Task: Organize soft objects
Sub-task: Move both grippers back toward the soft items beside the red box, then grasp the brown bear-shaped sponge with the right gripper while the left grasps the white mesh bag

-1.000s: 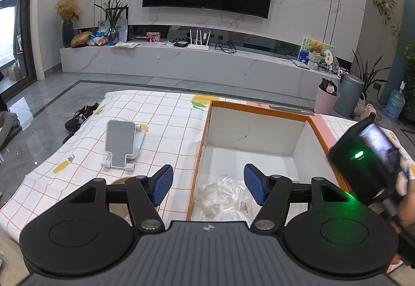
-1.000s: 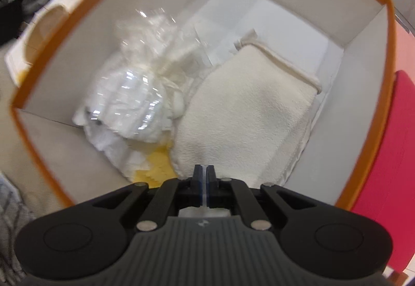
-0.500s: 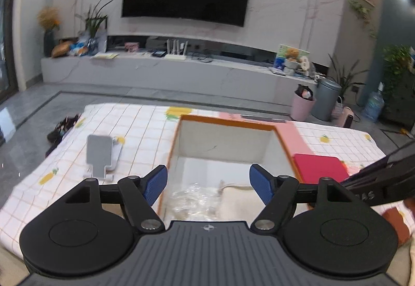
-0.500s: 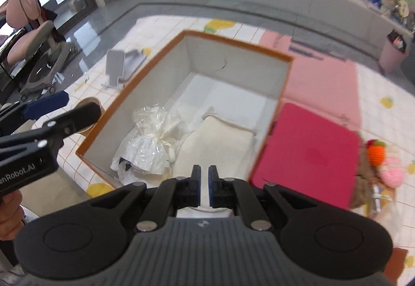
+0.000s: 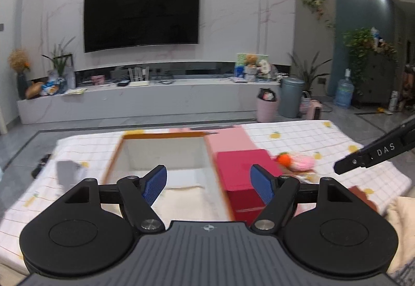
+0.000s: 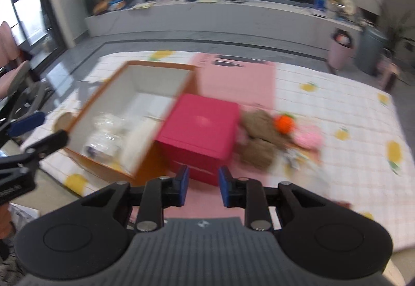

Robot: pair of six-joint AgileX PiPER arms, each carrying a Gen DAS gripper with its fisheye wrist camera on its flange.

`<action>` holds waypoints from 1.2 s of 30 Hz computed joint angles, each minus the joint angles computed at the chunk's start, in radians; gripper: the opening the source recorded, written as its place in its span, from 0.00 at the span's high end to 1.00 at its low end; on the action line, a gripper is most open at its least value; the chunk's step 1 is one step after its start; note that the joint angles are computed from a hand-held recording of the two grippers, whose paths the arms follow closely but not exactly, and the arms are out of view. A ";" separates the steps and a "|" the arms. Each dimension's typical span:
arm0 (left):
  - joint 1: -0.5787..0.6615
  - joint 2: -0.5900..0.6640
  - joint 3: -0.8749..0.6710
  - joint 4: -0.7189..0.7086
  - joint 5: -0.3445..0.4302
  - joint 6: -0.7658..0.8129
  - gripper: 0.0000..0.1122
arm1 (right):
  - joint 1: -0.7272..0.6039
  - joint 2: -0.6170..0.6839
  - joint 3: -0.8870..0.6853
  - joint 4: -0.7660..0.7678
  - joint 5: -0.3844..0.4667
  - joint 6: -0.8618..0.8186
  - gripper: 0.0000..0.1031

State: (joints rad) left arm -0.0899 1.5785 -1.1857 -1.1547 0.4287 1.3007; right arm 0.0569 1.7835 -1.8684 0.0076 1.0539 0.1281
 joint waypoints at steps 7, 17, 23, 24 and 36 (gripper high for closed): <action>-0.154 0.020 0.097 -0.196 -0.041 0.276 0.22 | -0.216 -0.200 0.436 -0.032 -0.214 -0.034 0.29; -0.395 0.290 -0.126 0.284 -0.044 -0.242 0.22 | -0.397 -0.034 0.549 -0.021 -0.441 -0.063 0.06; -0.497 0.464 -0.326 0.594 -0.023 -0.498 0.21 | -0.357 0.059 0.555 -0.247 -0.520 0.056 0.06; -0.504 0.485 -0.352 0.602 -0.010 -0.493 0.21 | -0.371 0.063 0.561 -0.194 -0.532 -0.011 0.06; -0.571 0.748 -0.728 0.854 0.168 -0.764 0.21 | -0.433 0.127 0.535 -0.031 -0.511 -0.195 0.32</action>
State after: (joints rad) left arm -0.6613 2.3266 -1.9137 -0.3003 0.5968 0.5362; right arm -0.3765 1.9104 -1.3338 -0.0237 0.5432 -0.0665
